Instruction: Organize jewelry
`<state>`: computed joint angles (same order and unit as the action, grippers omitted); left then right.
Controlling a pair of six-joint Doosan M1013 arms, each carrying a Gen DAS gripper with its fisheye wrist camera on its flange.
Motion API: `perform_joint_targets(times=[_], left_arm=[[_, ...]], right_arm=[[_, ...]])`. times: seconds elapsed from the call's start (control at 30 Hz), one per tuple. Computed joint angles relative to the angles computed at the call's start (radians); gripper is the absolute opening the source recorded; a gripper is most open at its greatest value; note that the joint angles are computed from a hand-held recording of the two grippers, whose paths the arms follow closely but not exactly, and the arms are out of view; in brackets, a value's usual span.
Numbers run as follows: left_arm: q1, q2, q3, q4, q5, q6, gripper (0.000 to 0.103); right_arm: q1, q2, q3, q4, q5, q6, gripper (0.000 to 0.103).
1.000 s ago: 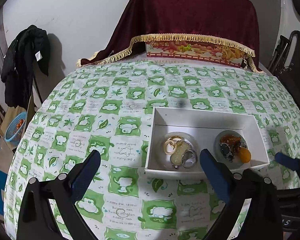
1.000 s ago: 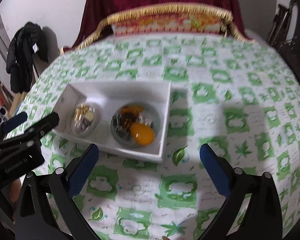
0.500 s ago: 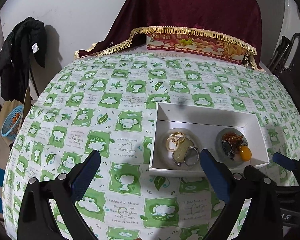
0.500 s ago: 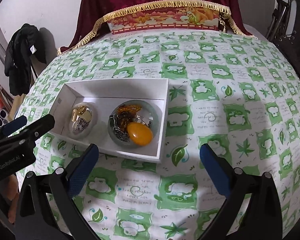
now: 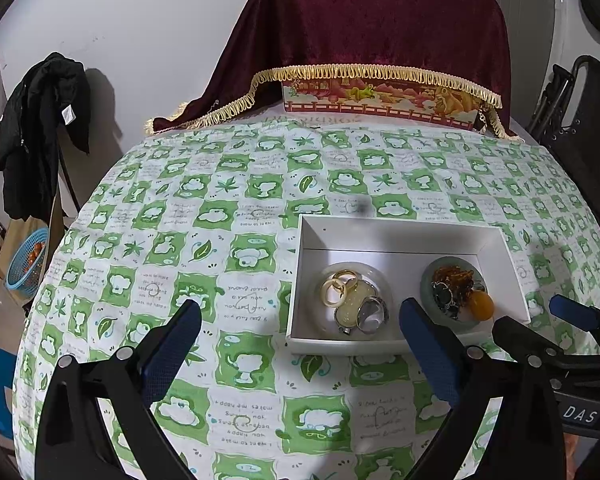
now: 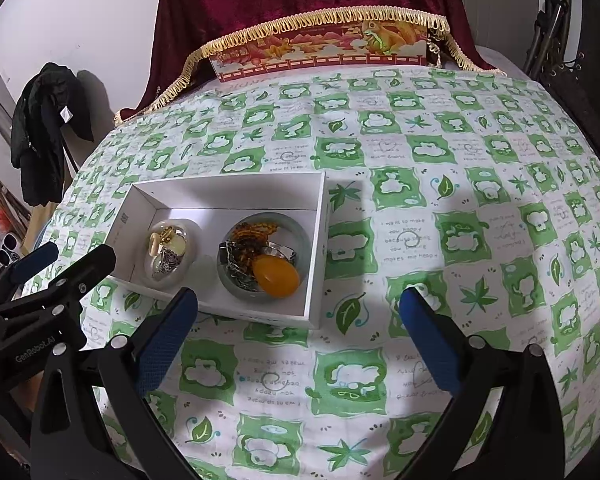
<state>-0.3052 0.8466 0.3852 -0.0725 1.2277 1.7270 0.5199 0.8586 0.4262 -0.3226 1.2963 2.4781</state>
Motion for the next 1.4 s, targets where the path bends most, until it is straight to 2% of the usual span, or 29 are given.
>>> perform_joint_targets(times=[0.53, 1.03, 1.4], left_arm=[[-0.006, -0.021, 0.047, 0.013, -0.033, 0.012, 0.1], [-0.003, -0.011, 0.027, -0.002, -0.009, 0.01, 0.1], [-0.004, -0.015, 0.034, 0.01, -0.018, 0.001, 0.1]], right_arm=[[0.002, 0.0, 0.002, 0.005, -0.011, -0.003, 0.098], [0.002, -0.005, 0.013, 0.009, -0.026, 0.005, 0.098], [0.003, -0.005, 0.015, 0.01, -0.03, 0.001, 0.098]])
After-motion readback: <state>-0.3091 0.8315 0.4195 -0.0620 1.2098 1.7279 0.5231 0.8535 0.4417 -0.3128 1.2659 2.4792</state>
